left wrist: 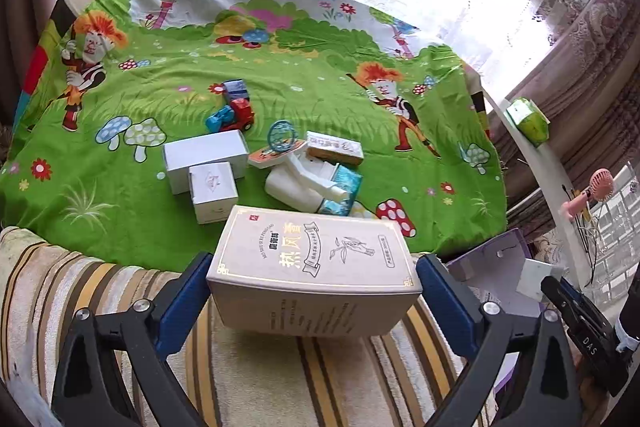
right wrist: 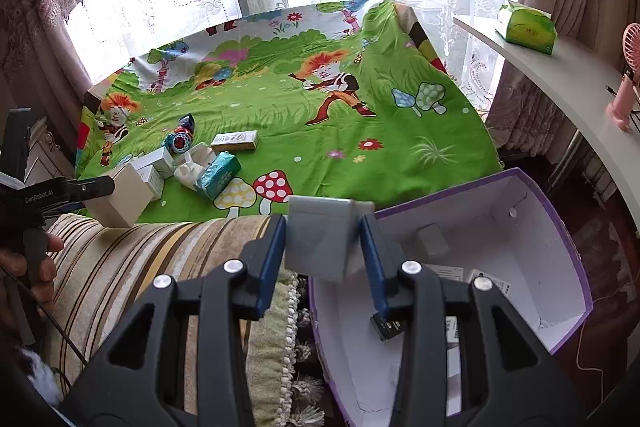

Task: Organize rigid objects
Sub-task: 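Carry both boxes over the storage box and open both tools to drop them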

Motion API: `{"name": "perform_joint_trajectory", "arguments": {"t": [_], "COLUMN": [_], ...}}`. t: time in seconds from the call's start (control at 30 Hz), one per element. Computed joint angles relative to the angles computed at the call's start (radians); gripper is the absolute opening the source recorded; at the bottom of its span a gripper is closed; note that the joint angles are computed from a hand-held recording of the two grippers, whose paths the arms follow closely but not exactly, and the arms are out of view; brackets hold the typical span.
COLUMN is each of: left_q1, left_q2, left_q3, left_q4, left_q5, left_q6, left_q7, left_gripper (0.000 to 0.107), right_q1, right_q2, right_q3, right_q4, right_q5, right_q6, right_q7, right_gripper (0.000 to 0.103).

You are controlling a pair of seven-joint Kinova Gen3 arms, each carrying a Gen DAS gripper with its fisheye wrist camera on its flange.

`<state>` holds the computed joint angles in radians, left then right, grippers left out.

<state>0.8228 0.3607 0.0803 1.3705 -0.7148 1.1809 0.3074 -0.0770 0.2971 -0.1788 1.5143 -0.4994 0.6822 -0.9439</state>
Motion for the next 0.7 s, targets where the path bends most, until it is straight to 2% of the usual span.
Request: {"name": "perform_joint_trajectory", "arguments": {"t": [0.17, 0.37, 0.43, 0.5, 0.57, 0.63, 0.7], "left_q1": [0.008, 0.017, 0.014, 0.020, 0.032, 0.042, 0.043], "left_q2": [0.054, 0.144, 0.177, 0.216, 0.231, 0.232, 0.233], "left_q3": [0.007, -0.002, 0.000, -0.005, -0.024, -0.048, -0.063], "left_q4": [-0.075, -0.217, -0.274, -0.343, -0.365, -0.362, -0.362], "left_q5": [-0.041, -0.002, 0.033, 0.067, 0.091, 0.115, 0.148], "left_q6": [-0.113, -0.213, -0.205, -0.158, -0.140, -0.144, -0.152], "left_q7": [-0.132, -0.341, -0.415, -0.478, -0.497, -0.496, -0.509], "left_gripper": [0.100, 0.100, 0.101, 0.101, 0.101, 0.102, 0.103], "right_q1": [0.032, 0.061, 0.066, 0.071, 0.078, 0.082, 0.084], "right_q2": [-0.008, -0.009, -0.005, -0.002, 0.001, 0.005, 0.008], "right_q3": [0.027, 0.045, 0.045, 0.041, 0.035, 0.031, 0.028], "right_q4": [0.011, 0.011, 0.007, 0.005, 0.003, 0.003, 0.003], "right_q5": [0.004, 0.010, 0.011, 0.010, 0.004, -0.002, -0.007], "right_q6": [-0.010, -0.017, -0.014, -0.011, -0.007, -0.005, -0.003], "right_q7": [-0.018, -0.045, -0.058, -0.059, -0.051, -0.045, -0.041], "right_gripper": [0.042, 0.043, 0.043, 0.044, 0.048, 0.057, 0.058]}}
